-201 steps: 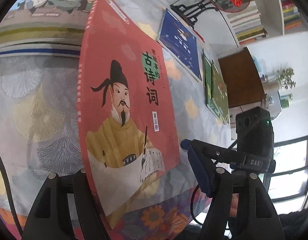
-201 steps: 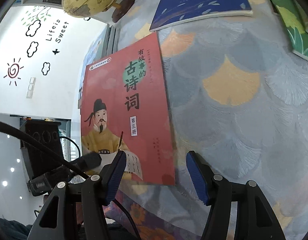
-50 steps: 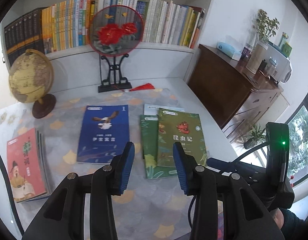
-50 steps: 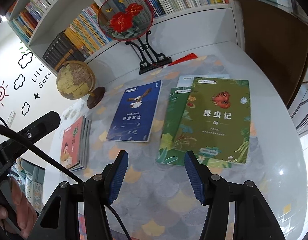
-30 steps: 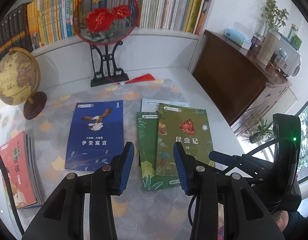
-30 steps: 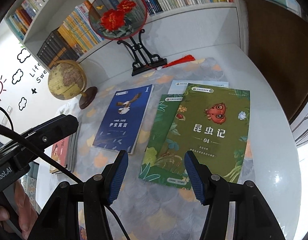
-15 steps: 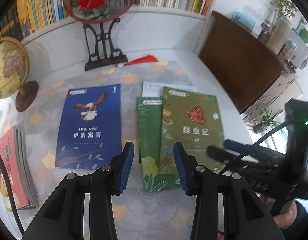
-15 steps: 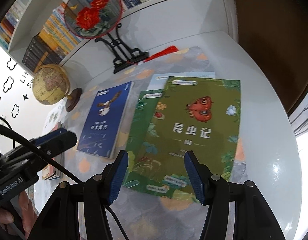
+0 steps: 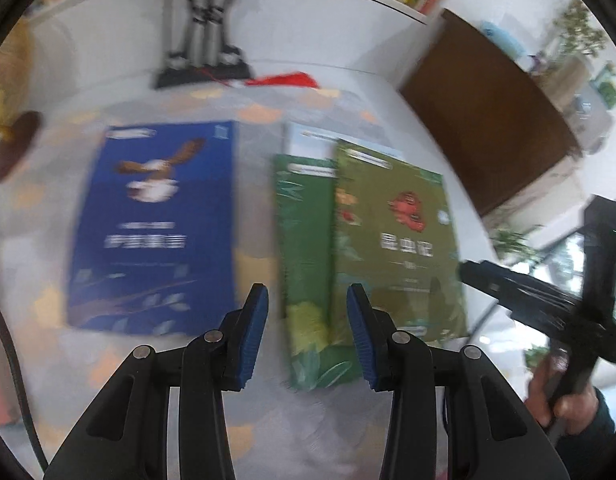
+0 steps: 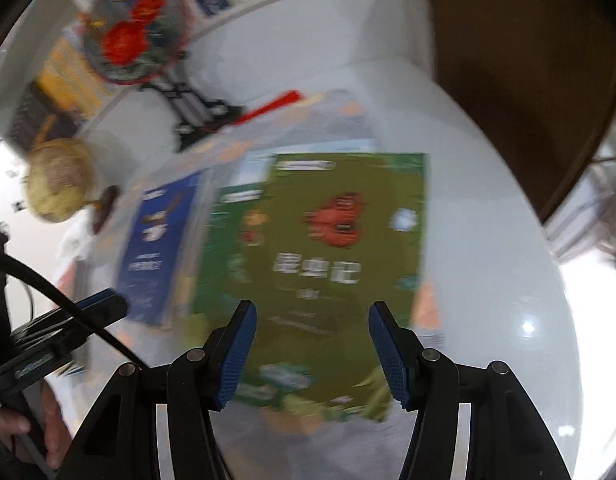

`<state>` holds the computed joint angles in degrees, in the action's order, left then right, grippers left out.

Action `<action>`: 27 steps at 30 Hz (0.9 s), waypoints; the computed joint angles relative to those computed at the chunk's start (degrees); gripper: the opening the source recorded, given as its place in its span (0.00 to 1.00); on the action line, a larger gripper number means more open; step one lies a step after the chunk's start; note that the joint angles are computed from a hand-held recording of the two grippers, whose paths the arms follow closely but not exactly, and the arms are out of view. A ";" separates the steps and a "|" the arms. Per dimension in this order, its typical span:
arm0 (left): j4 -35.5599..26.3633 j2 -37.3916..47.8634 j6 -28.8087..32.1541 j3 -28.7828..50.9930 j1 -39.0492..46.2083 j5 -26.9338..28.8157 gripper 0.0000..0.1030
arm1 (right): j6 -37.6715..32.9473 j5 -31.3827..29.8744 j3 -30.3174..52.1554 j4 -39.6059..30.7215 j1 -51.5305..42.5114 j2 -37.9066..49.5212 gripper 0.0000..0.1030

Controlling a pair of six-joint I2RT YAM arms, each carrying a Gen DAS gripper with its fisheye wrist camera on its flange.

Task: Organize books
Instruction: 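Close both tools on the edge of the green beetle book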

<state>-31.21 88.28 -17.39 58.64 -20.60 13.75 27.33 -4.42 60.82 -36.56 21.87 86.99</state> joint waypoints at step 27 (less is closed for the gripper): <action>4.04 15.07 -0.79 7.39 -8.14 -0.34 0.38 | -4.52 0.86 3.14 0.93 -3.07 8.71 0.65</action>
<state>-27.17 103.35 -18.18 66.03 -28.74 13.41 22.81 -3.56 63.96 -35.63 18.80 95.70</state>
